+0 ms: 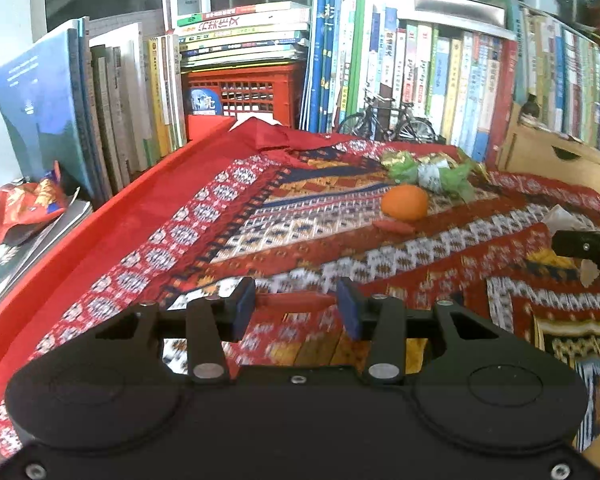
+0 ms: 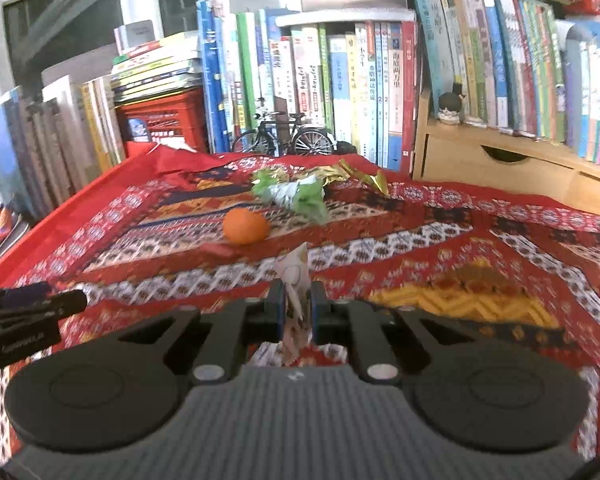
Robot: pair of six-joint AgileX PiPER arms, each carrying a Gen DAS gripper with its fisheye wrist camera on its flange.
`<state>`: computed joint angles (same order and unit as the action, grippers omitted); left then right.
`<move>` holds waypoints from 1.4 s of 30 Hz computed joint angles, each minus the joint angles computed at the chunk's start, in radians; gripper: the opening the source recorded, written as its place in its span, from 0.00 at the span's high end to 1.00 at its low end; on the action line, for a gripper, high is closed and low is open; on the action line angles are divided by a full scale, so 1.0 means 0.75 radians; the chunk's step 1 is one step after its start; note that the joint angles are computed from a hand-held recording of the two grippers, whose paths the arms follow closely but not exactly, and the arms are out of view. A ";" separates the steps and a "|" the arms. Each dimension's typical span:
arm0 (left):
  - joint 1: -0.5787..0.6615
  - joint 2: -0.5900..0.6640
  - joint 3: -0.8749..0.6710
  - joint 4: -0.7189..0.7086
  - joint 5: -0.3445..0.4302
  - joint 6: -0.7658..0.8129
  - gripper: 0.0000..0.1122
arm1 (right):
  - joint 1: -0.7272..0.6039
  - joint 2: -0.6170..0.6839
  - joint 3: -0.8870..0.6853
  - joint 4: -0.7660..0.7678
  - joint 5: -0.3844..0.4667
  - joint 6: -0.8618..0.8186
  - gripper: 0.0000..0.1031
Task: Collect trash
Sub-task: 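Carry the red strip and clear wrapper off the bed toward the black trash bag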
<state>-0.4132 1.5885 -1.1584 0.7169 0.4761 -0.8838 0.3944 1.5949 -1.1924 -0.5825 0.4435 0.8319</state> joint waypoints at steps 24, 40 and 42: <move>-0.117 -0.971 0.686 -0.206 0.298 0.174 0.62 | 1.000 -0.404 0.342 -0.351 0.613 0.766 0.84; -0.625 -1.426 0.936 -0.167 0.823 -0.048 0.62 | 1.388 -0.274 0.283 -0.310 0.830 1.031 0.84; -0.667 -1.439 0.940 -0.161 0.854 -0.089 0.62 | 1.394 -0.259 0.275 -0.302 0.834 1.032 0.84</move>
